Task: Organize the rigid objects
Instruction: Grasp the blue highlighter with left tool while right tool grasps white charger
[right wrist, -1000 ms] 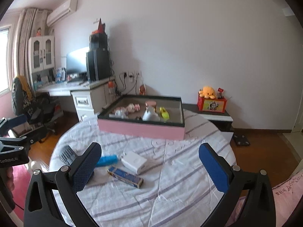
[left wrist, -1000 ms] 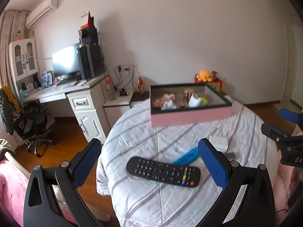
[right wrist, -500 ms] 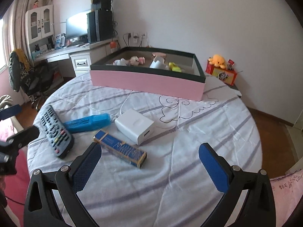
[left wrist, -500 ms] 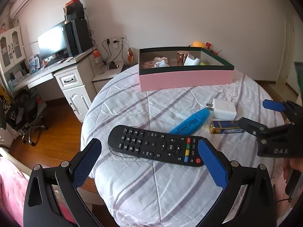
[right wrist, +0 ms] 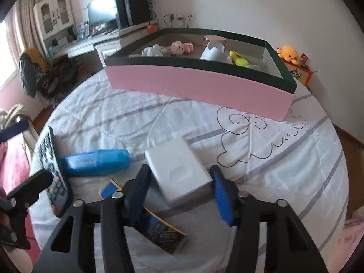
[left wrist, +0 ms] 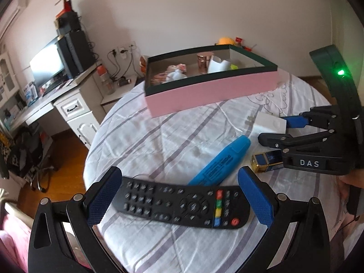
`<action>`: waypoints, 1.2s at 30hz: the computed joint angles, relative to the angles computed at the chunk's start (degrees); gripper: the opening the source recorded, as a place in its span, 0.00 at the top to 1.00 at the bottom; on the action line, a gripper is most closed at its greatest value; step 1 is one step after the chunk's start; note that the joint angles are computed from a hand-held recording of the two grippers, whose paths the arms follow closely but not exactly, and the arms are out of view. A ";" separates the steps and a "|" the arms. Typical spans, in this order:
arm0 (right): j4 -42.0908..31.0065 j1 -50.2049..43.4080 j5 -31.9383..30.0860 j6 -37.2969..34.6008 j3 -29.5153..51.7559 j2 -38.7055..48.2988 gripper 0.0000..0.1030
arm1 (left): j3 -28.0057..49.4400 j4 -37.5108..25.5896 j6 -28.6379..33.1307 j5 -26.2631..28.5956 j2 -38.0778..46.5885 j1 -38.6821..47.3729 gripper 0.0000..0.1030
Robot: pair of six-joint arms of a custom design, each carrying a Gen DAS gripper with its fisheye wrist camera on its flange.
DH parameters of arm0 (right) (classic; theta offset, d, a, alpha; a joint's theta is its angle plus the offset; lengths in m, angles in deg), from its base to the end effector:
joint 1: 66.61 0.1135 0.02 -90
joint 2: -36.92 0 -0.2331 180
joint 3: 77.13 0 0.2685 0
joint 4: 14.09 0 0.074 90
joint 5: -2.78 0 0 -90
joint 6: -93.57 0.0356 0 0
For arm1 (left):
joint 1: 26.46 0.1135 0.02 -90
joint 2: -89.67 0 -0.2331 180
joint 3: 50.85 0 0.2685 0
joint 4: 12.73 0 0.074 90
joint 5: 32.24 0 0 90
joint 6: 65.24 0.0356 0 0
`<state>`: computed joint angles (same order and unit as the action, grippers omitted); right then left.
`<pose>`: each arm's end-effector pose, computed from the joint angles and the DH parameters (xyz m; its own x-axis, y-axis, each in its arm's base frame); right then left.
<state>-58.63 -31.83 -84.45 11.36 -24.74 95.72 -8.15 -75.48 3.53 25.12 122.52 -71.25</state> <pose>0.1941 0.1327 0.1978 -0.7058 -0.3254 -0.6293 -0.4533 0.8901 0.0482 0.1210 -0.0931 0.2029 -0.6588 0.2244 -0.7180 0.1328 0.9742 0.1826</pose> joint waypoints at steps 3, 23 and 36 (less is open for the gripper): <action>-0.33 -2.02 0.41 -0.09 -1.18 -1.83 0.53 | 0.54 3.56 2.86 2.08 3.59 1.03 0.00; 2.38 -6.19 -4.28 -0.15 -2.04 -1.19 0.53 | 2.03 16.99 12.84 22.08 17.54 13.32 0.70; 2.40 -8.07 -1.91 1.18 -0.40 0.94 0.53 | 2.91 20.38 2.51 25.76 21.46 16.93 0.53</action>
<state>-56.24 -39.91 -86.37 12.55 -25.14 96.66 -5.24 -55.10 6.04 50.88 143.98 -54.32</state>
